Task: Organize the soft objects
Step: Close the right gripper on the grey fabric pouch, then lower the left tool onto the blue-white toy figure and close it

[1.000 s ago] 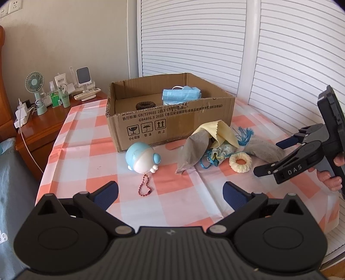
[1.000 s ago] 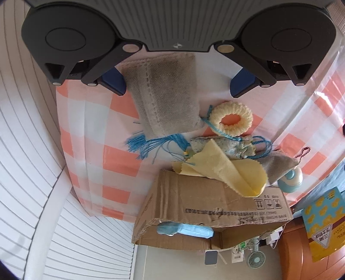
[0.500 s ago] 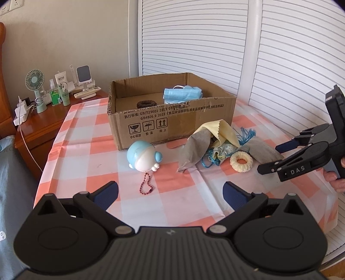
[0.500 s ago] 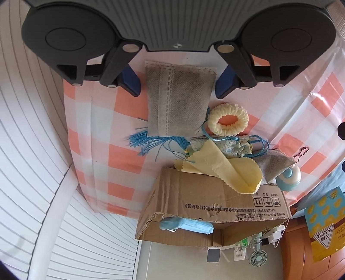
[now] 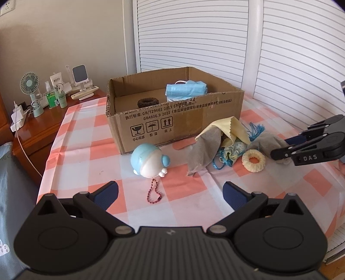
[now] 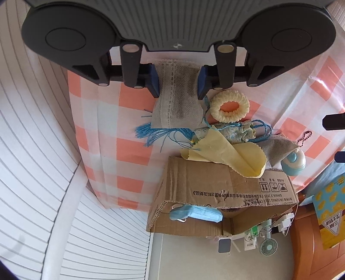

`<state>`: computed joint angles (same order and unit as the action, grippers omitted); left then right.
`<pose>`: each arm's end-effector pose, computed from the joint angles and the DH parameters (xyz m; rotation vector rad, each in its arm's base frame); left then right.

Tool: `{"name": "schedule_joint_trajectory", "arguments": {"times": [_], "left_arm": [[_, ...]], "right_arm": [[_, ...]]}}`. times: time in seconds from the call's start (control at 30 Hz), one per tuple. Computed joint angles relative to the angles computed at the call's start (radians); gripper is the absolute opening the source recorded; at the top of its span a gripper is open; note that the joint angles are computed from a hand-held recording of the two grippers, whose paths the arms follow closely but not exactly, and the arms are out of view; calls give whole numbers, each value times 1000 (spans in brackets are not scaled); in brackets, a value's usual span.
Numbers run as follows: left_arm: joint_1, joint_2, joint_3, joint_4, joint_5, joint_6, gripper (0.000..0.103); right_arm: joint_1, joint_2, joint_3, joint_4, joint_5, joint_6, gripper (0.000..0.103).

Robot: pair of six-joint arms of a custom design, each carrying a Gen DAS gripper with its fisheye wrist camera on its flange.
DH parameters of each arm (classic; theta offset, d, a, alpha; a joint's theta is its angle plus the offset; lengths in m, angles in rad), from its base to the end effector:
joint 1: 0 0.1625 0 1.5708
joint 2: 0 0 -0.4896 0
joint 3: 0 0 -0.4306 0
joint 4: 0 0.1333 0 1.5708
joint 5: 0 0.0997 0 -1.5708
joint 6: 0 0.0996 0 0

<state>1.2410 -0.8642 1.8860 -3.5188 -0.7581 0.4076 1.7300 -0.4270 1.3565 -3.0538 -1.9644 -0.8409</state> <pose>-0.0183 -0.6884 0.2061 0.3374 2.1308 -1.0171 0.2265 -0.8108 -0.0056 1.0944 -2.3038 0.5119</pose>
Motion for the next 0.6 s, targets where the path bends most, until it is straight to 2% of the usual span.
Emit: {"name": "schedule_joint_trajectory", "arguments": {"times": [0.23,0.3,0.37,0.5,0.6], "left_arm": [[48,20,-83,52,-46,47,98],[64,27,-112,72,-61,66,92],[77,31,-135,103,-75,75,81],[98,35,-168,152,-112,79,76],[107,37,-182,170,-138,80,62]], "right_arm": [[-10,-49,79,-29,14,56,39],[-12,-55,94,-41,13,58,39],[-12,-55,103,-58,11,52,39],[-8,-49,103,-74,3,31,40],[-7,-44,95,-79,5,29,44]]}}
